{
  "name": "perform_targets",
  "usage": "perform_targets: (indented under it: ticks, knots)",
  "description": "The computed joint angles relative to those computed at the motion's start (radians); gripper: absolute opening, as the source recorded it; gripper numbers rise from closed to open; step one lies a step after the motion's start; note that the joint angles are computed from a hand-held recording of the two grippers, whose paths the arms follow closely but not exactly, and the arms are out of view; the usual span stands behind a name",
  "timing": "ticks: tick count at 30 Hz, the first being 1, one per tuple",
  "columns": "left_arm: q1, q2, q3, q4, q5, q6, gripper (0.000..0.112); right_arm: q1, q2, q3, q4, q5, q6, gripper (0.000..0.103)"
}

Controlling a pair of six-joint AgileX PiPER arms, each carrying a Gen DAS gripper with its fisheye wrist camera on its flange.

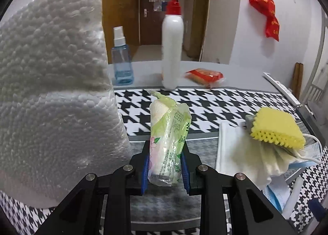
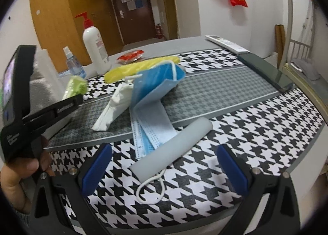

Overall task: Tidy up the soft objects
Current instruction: 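Grasp the white roller with the right tool while the left tool holds the packet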

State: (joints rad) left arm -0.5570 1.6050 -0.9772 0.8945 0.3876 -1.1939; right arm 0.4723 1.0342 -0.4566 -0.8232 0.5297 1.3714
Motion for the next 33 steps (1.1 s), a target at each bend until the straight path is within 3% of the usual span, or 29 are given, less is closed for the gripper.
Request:
perform_targets:
  ticks: [5,10,14,19,21,25,33]
  knots:
    - [0.021,-0.037,0.04,-0.042,-0.047,0.056,0.028,0.008,0.017,-0.006,0.008,0.042,0.04,0.095]
    - [0.015,-0.071,0.076,-0.021,-0.074,0.045,0.028,0.017,0.039,-0.013,0.022,0.07,0.076,0.08]
    - [0.009,-0.092,0.097,-0.018,-0.093,0.045,0.028,0.073,0.081,-0.039,-0.014,0.128,0.158,0.075]
    - [0.008,-0.121,0.124,0.047,-0.108,-0.03,0.028,0.129,0.129,-0.084,-0.017,0.223,0.225,0.053]
    - [0.009,-0.126,0.133,0.069,-0.117,-0.051,0.028,0.146,0.155,-0.107,-0.009,0.255,0.237,0.049]
    - [0.02,-0.153,0.162,0.014,-0.154,0.01,0.028,0.161,0.171,-0.143,0.037,0.293,0.204,0.032]
    - [0.017,-0.198,0.198,0.074,-0.201,-0.035,0.028,0.166,0.094,-0.1,0.043,0.274,0.232,0.02]
